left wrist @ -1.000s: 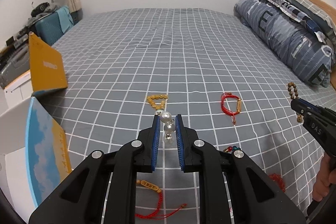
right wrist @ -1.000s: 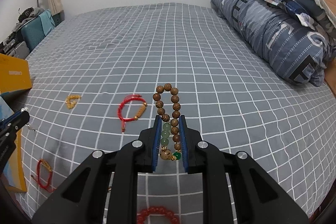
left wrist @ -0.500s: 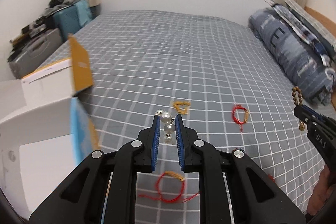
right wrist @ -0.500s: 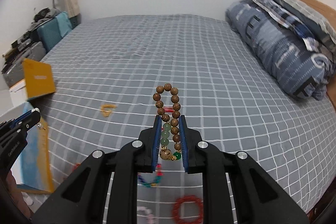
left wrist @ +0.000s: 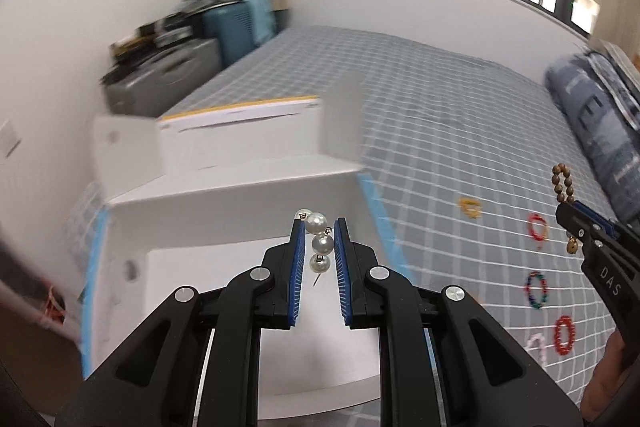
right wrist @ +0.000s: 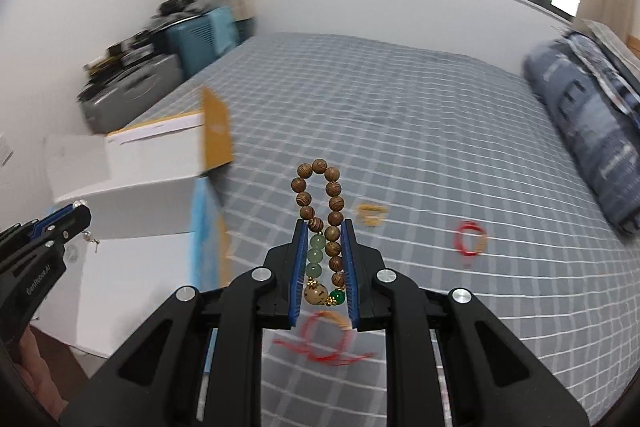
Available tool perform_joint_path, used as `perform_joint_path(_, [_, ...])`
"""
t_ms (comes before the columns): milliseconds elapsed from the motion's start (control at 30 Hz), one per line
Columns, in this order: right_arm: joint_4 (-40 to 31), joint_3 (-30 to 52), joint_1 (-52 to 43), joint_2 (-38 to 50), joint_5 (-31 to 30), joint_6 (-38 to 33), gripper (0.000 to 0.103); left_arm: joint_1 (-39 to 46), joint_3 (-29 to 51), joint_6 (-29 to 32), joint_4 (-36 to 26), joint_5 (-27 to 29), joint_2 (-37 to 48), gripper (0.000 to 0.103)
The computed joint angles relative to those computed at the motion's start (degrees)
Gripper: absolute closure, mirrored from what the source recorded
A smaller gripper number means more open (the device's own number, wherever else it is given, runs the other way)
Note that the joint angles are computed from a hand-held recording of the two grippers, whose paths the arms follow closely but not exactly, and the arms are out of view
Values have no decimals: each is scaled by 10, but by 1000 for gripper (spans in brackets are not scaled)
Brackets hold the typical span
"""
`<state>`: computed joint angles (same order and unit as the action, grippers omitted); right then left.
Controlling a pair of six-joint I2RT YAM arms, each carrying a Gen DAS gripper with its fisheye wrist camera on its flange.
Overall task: Organize jewelry
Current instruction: 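Carry the pearl earrings and wooden bracelet in both tools over the white box, then open both tools to drop the earrings and wooden bracelet into the box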
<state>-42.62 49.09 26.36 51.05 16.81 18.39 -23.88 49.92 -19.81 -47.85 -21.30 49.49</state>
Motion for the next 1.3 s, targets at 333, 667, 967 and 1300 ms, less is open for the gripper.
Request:
perform_joint_path(333, [62,53,222,188,82,113,87,427,-45,246,-15,232,-69,88])
perform_joint_path(667, [96,104,256,361,52,143,87,538,-99,326,45,271,35,88])
perform_joint_path(967, [51,148,233,434,-4,151,87,525,-93,322,55,241,129,89])
perform_joint_path(1300, [40,162,225,466,-38,142,87,504,-103,312,76,212,167,88])
